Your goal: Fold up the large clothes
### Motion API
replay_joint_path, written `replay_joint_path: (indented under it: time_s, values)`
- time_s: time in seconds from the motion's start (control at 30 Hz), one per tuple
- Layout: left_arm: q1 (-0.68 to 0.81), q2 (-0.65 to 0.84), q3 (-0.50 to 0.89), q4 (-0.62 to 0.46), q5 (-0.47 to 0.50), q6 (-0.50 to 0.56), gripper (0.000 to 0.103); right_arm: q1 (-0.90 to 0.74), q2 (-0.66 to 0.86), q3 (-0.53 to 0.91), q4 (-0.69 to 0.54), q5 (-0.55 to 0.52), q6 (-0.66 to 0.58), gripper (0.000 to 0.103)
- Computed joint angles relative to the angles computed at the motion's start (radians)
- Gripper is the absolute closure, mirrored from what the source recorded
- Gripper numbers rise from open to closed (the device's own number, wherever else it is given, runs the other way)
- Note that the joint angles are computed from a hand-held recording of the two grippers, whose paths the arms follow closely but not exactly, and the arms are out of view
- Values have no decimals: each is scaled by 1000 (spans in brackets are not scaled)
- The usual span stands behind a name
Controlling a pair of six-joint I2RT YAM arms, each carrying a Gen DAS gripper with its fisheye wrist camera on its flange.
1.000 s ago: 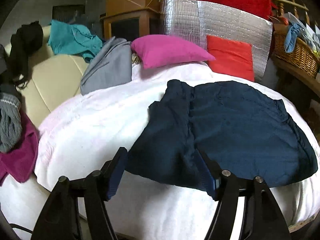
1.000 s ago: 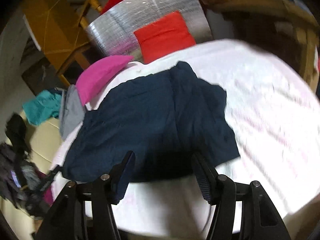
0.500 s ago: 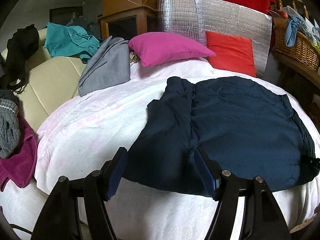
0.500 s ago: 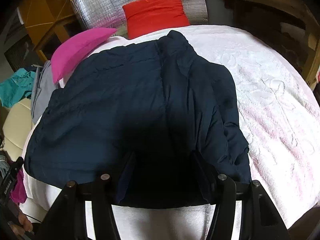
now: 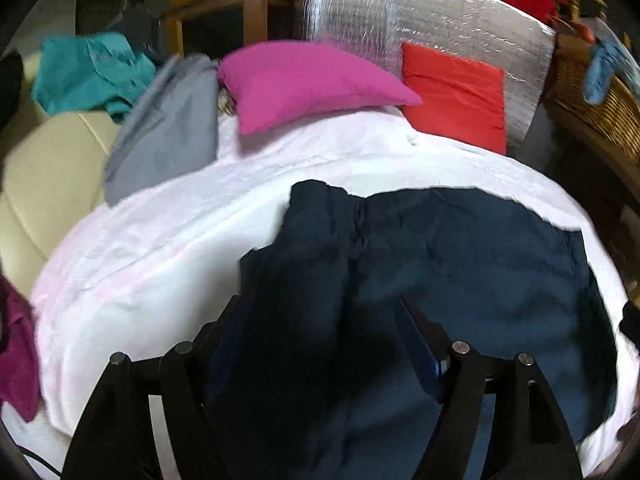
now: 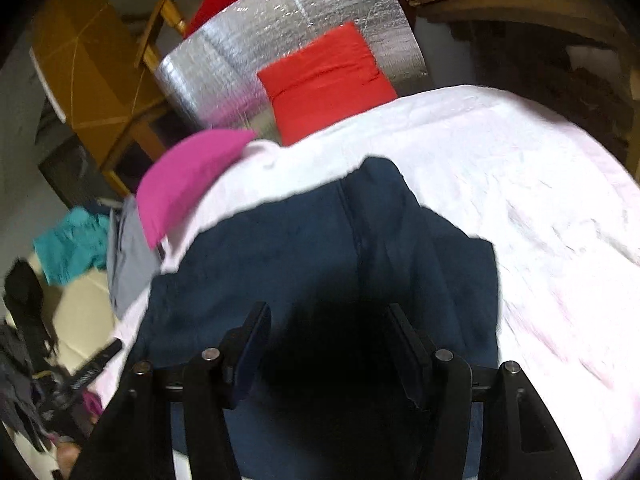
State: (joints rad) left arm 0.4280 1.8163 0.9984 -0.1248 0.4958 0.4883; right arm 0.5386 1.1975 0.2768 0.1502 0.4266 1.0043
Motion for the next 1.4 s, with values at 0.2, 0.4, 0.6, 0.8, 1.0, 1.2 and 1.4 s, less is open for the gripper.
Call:
replay_joint_path:
  time_s: [0.2,0.4,0.6,0.8,1.0,1.2,1.4]
  values:
    - [-72,193,230,-76,-38,-126,27,-225,206,36,280,-219,-54,43]
    - [-108,284,358,-109,-84,-171,27,-315,380,133,384,-321,-64,43]
    - [-117,391,502,-187,-118,-191,27,-420,508,252,356,-412,-95,43]
    - [-71,429,586,-202,-48,-245,26,-521,349,210,283,-378,-164,25]
    - [-82,591,817,-404,-10,-224,23,-676,481,246,258,-542,-186,21]
    - [-99,614,812,-416,5,-202,28,-667,637,299,337,-622,-224,58]
    - [-102,603,774,-367,39,-212,58,-565,575,308,279,-438,-274,81]
